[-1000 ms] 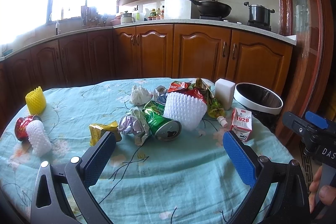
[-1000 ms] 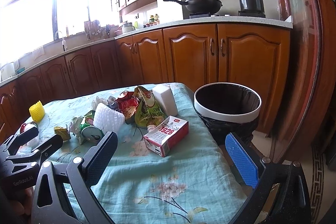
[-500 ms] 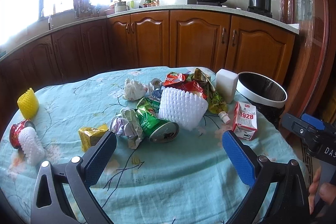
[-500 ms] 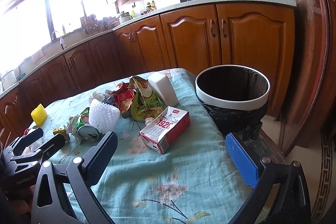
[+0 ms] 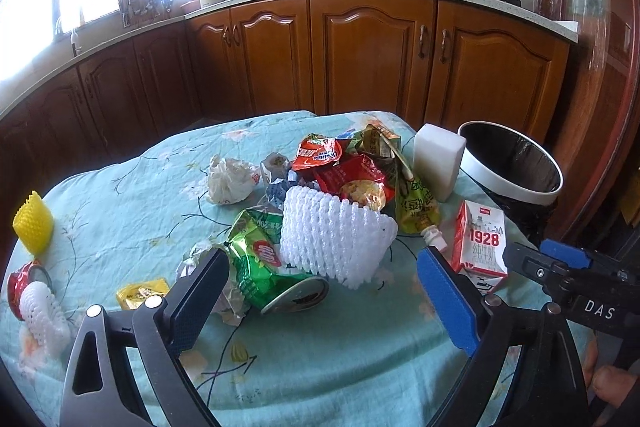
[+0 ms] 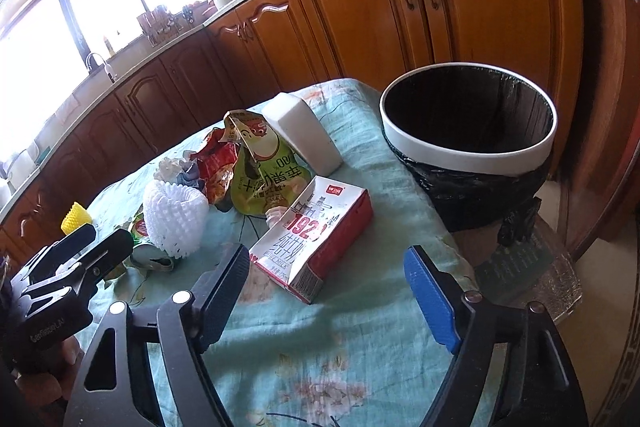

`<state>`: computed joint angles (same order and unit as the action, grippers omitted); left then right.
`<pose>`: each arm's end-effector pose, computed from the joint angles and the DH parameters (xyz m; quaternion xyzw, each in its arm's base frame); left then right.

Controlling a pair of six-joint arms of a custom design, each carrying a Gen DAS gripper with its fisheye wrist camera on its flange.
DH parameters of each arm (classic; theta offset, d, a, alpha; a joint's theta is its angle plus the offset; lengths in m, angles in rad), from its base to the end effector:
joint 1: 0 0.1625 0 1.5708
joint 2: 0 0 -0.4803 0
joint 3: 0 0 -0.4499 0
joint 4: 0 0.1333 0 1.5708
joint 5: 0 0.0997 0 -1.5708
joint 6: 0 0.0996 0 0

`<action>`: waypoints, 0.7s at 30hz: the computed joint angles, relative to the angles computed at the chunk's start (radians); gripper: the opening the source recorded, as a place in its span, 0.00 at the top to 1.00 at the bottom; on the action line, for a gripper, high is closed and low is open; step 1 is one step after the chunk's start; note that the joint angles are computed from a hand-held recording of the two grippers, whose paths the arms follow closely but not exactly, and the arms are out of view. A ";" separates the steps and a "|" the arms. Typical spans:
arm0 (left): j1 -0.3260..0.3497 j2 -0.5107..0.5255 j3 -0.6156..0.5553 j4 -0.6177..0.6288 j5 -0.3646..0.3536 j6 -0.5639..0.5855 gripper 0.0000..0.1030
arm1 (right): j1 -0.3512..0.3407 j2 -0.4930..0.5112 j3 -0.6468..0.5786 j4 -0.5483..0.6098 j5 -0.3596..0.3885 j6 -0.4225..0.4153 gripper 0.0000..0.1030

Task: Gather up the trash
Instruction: 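Grasp the white mesh sleeve with the left tool while the right tool grasps the white milk carton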

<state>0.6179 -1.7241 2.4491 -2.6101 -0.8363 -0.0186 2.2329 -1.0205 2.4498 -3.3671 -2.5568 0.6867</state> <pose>-0.1947 -0.3838 0.2993 0.3650 0.8484 -0.2947 0.2454 0.3024 -0.3062 0.1109 -0.0970 -0.8650 0.4161 0.2631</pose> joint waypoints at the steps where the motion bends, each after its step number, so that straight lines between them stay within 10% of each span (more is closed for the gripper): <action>1: 0.009 0.013 -0.007 -0.007 -0.003 0.006 0.08 | -0.012 0.000 -0.002 -0.005 0.019 -0.006 0.21; 10: 0.084 0.133 -0.075 -0.029 -0.047 0.051 0.19 | -0.106 0.015 -0.044 0.040 0.111 -0.014 0.21; 21: 0.122 0.152 -0.102 0.001 -0.154 0.075 0.81 | -0.131 0.005 -0.014 -0.058 0.169 -0.078 0.49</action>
